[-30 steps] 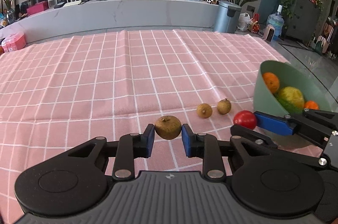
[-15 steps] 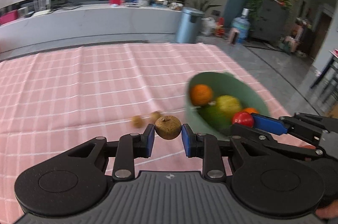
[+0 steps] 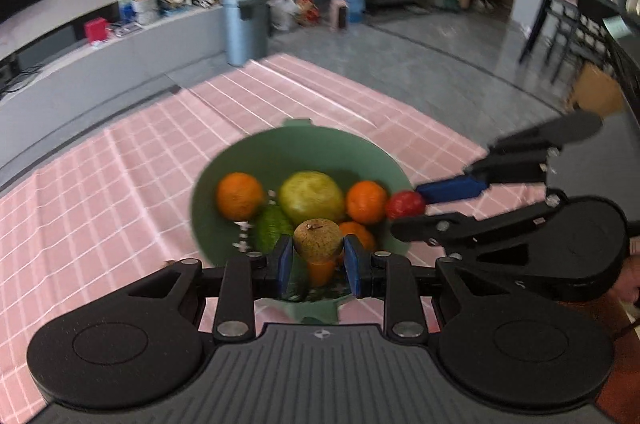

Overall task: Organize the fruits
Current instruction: 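Carry the kiwi and tomato into the green colander and open both grippers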

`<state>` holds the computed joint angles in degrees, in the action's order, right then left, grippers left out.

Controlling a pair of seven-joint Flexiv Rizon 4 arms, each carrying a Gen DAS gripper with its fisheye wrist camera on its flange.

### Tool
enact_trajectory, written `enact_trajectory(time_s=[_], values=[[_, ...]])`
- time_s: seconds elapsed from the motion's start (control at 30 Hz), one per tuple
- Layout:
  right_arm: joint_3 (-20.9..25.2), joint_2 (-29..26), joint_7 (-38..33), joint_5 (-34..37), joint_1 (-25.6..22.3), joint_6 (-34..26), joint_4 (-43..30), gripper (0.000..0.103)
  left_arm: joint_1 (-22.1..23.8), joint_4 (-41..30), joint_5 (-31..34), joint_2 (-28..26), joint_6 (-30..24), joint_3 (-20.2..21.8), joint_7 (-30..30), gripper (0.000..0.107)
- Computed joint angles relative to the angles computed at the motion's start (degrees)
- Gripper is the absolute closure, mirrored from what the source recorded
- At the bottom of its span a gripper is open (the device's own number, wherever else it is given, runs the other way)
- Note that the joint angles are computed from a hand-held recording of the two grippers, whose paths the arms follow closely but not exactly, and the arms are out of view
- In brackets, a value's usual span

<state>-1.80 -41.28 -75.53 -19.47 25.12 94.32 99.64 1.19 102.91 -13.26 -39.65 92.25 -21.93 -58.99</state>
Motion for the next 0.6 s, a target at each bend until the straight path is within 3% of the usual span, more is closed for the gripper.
enact_trajectory(time_s=[0.1, 0.23, 0.43, 0.6], values=[[2.95, -1.31, -2.82, -1.69, -2.99, -3.03, -2.74, 0.078, -4.06, -3.34, 0.4, -0.81, -4.76, 5.0, 0.41, 0.076], [10.37, -3.69, -9.28, -2.39, -8.71, -9.18, -7.5, 0.078, -6.92, -6.77, 0.32, -2.24, -9.5, 8.53, 1.49, 0.076], [15.12, -5.34, -17.74, 0.58, -10.67, -17.7, -11.9, 0.078, -6.79, -8.82, -0.91, -3.52, -11.89, 8.42, 4.15, 0.076], [14.98, -6.03, -21.49, 3.84, -9.88, -22.07, -14.62, 0.078, -7.68, -10.03, -0.57, -4.14, -13.16, 9.21, 6.59, 0.076]])
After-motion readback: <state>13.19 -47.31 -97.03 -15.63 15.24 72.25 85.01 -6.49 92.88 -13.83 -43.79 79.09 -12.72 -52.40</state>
